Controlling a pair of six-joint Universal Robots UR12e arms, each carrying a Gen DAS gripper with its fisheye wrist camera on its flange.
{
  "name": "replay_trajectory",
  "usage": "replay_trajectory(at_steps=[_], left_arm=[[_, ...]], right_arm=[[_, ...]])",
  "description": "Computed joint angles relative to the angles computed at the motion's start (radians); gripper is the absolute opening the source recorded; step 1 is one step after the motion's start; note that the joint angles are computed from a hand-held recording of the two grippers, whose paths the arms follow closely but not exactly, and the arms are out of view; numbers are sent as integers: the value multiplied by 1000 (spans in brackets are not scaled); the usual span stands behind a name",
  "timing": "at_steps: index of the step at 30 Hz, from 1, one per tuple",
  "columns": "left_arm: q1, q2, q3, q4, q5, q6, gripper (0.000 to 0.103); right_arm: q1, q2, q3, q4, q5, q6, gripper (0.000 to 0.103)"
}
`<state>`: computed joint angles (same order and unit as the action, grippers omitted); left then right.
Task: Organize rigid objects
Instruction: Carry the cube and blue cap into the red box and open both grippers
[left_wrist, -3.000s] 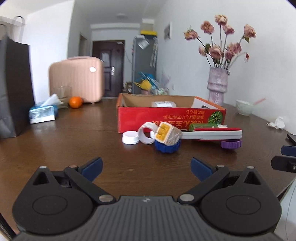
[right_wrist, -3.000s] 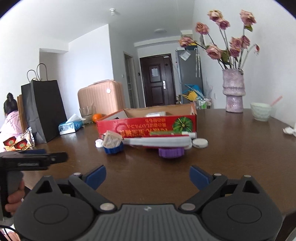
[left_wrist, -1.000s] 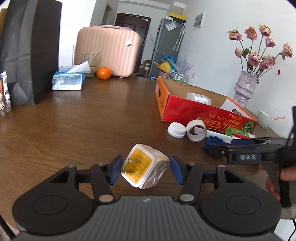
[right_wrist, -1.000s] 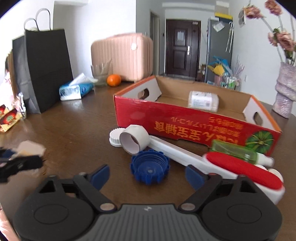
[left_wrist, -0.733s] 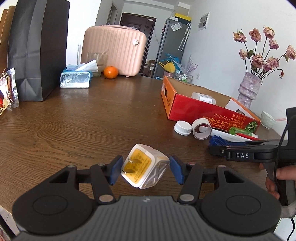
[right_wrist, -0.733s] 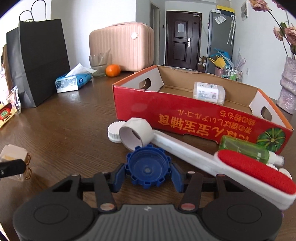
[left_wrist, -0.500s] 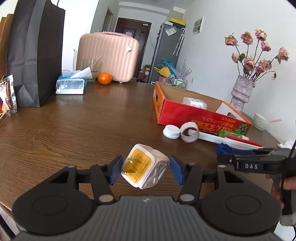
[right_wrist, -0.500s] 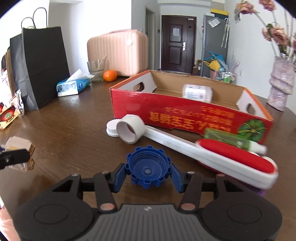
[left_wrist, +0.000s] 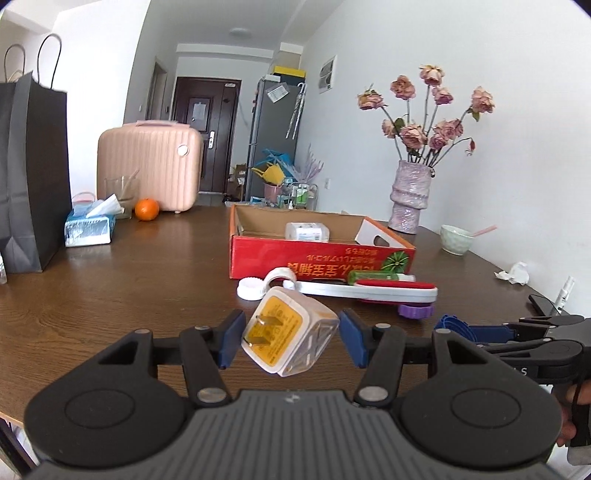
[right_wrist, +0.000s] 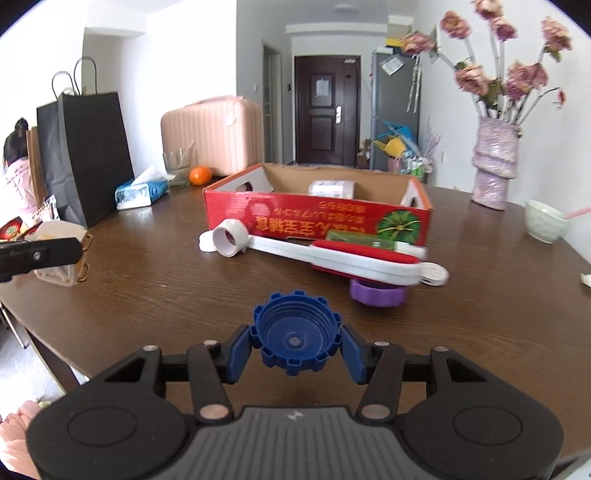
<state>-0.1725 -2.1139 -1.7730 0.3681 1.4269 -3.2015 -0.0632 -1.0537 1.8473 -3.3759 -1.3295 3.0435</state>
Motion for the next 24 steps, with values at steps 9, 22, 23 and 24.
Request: replay_trajectory(at_steps=[9, 22, 23, 24], left_arm=[[-22, 32, -57, 61, -3, 45, 57], [-13, 21, -25, 13, -34, 13, 57], [-11, 18, -19, 9, -35, 9, 57], [-9, 15, -11, 2, -37, 6, 57]], right_arm=[[-24, -47, 105, -146, -3, 36, 52], [-29, -55, 115, -175, -16, 48, 52], [-29, -53, 110, -172, -18, 49, 52], [-29, -52, 105, -170, -20, 50, 52]])
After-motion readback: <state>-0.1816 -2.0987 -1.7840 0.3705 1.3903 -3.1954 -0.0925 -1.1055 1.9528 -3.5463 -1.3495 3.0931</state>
